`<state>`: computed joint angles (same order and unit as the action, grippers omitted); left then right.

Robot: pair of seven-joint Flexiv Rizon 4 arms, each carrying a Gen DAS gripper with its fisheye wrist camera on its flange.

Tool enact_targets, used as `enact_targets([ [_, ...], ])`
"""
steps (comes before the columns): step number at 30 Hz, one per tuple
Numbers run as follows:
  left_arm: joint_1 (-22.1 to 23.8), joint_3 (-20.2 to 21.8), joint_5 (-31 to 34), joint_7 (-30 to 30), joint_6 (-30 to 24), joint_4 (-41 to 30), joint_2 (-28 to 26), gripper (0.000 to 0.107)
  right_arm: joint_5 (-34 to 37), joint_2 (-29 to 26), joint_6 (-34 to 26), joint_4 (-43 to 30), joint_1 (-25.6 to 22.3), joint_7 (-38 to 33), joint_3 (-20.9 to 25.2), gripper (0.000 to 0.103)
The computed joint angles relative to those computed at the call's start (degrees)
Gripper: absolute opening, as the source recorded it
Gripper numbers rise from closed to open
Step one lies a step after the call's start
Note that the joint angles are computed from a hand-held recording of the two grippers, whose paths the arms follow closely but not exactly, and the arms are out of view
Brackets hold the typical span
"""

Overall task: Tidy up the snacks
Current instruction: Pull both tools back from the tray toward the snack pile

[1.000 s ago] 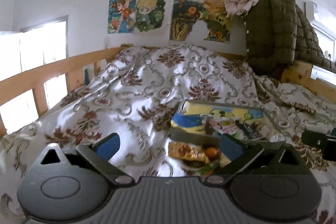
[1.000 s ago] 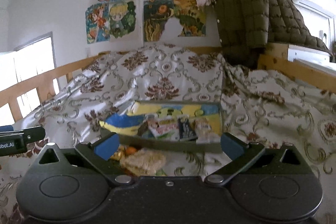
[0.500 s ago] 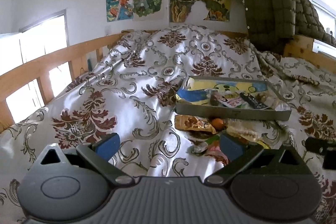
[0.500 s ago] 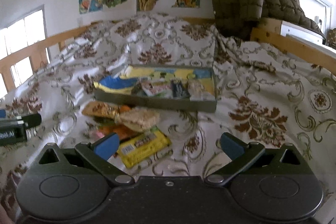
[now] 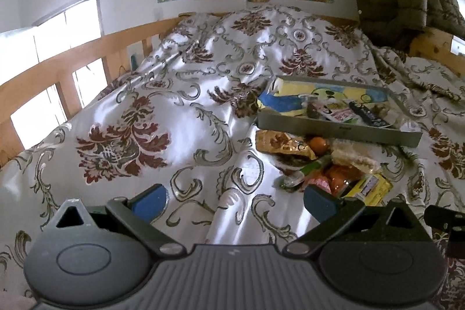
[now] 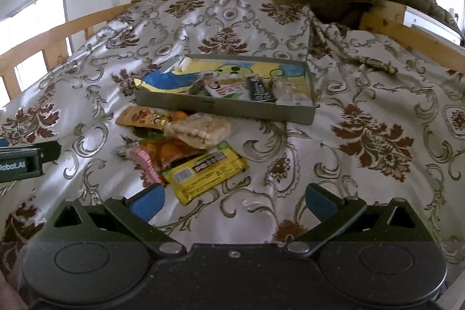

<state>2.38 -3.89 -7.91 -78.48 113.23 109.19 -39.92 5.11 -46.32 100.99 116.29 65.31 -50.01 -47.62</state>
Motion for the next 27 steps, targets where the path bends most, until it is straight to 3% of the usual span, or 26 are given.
enact_targets([
  [10,-1.5,1.5,-2.1,0.5,-3.1,-0.8,0.1,0.103,-2.4,1.0,-0.8,-1.1,-2.8,-0.9,3.6,0.102],
  [22,5.1,-6.6,2.5,4.2,-8.1,-6.4,-3.8,0.103,-5.5,1.6,1.0,-7.2,-15.1,-4.6,14.4,0.102],
  [27,8.6,-11.6,4.0,7.2,-10.2,-8.5,-5.7,0.103,-7.7,2.0,-1.0,-11.5,-23.8,-4.7,22.7,0.102],
])
